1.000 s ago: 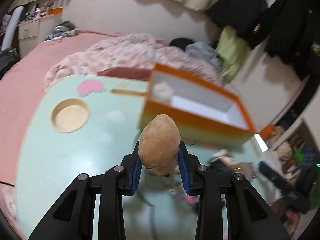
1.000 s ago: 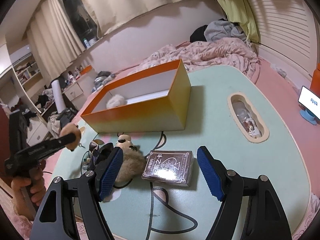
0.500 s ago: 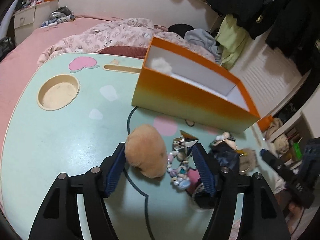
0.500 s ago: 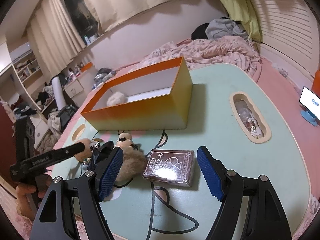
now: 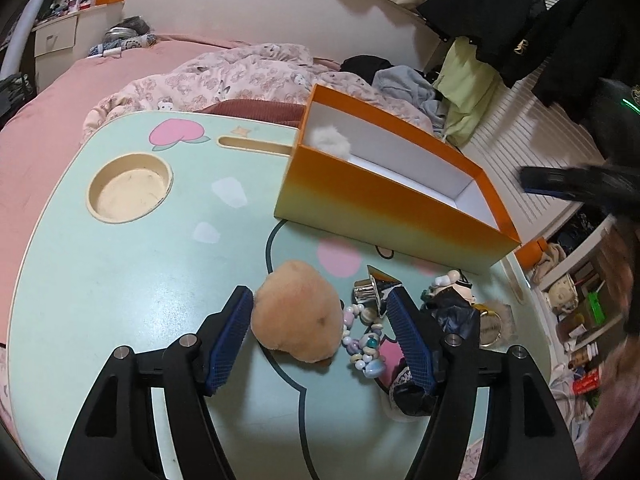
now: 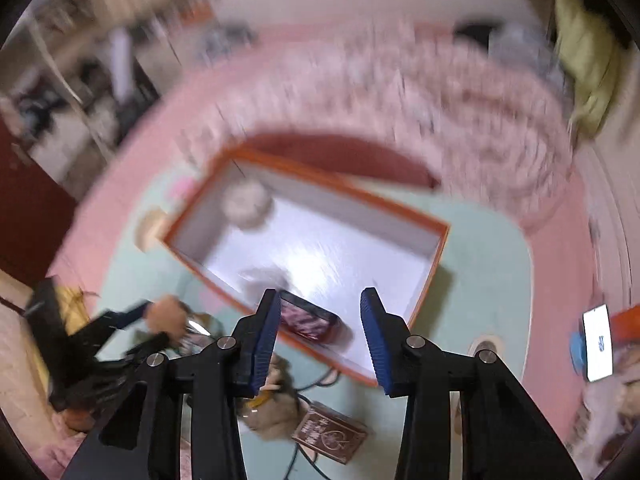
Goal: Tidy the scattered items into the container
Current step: 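Lift the plush ball out and set it on the table, then move the right gripper over the box and grasp the black red-printed tile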
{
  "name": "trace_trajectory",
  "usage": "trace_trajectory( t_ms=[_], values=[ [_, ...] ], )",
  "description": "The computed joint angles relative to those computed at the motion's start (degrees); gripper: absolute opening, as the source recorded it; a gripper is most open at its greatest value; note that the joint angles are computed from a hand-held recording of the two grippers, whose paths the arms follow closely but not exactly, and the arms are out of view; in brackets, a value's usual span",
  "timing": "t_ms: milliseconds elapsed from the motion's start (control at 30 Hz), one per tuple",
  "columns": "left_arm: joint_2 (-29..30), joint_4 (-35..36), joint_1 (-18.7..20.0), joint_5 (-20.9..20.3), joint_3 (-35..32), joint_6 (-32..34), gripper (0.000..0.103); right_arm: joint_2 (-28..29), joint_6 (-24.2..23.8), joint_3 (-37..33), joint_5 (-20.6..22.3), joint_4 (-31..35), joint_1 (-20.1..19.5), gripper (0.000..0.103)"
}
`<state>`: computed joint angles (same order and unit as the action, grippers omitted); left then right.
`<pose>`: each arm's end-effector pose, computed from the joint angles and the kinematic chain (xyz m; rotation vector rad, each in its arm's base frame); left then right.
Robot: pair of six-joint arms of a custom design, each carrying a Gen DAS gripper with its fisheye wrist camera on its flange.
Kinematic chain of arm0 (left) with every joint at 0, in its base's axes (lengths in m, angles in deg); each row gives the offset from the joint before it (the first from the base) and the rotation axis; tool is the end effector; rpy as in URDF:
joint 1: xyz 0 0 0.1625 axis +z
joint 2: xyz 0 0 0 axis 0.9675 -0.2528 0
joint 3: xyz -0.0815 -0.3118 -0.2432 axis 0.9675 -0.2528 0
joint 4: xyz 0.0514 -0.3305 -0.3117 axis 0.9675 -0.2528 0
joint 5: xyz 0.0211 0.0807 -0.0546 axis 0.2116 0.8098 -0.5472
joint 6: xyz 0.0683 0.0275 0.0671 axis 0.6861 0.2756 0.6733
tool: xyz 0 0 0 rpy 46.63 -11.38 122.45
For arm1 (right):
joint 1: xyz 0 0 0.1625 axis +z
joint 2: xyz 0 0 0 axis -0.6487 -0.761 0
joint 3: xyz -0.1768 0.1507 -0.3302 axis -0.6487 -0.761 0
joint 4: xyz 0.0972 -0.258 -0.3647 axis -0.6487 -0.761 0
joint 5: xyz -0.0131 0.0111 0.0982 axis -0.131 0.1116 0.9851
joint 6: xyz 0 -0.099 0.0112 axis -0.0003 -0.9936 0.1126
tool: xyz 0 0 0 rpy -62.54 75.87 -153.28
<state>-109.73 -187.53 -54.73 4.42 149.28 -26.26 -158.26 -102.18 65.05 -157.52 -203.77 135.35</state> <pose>-0.1729 -0.2771 0.0390 0.3702 2.6515 -0.8874 0.1230 -0.3965 0.2788 0.7454 -2.5052 0.2346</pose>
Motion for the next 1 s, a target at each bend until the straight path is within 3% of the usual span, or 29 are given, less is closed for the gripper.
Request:
trace_trajectory(
  t_ms=[67,200,367,433,533,633,700,767,800,1000],
  values=[
    [-0.19,-0.46,-0.31,0.11,0.41,-0.07,0.07,6.77,5.75,-4.62,-3.86,7.15,-0.1,0.04],
    [0.31,-2.21,-0.32,-0.03,0.88,0.31,0.07,12.66,11.56,-8.7,-6.31,13.74,-1.31,0.041],
    [1.25,-4.21,0.07,-0.51,0.87,0.88,0.07,15.5,14.64,-12.74,-3.89,20.63,-2.23,0.044],
    [1.41,-4.0,-0.15,-0.38,0.73,0.61,0.07,16.01,14.29,-12.71,-5.65,18.55,-1.66,0.047],
    [1.68,-4.05,-0.08,-0.51,0.57,0.99,0.07,17.17,11.75,-10.02,-12.88,9.48,0.09,0.047],
    [1.68,-4.09,-0.09,-0.45,0.6,1.09,0.07,18.06,7.49,-7.82,-17.34,2.07,1.46,0.047],
    [1.67,-4.08,-0.23,-0.39,0.68,0.92,0.07,16.82,4.5,-6.92,-14.71,-0.73,2.02,0.047],
    [1.71,-4.1,-0.3,-0.32,0.72,0.76,0.07,14.68,3.83,-7.79,-9.55,4.62,1.83,0.048],
    [1.73,-4.04,-0.35,-0.28,0.7,0.68,0.07,14.04,3.9,-8.17,-8.9,7.56,1.74,0.053],
    [2.54,-4.36,-0.63,-0.23,0.45,0.79,0.07,18.93,6.83,-10.6,-13.26,18.63,1.01,0.059]
  ],
)
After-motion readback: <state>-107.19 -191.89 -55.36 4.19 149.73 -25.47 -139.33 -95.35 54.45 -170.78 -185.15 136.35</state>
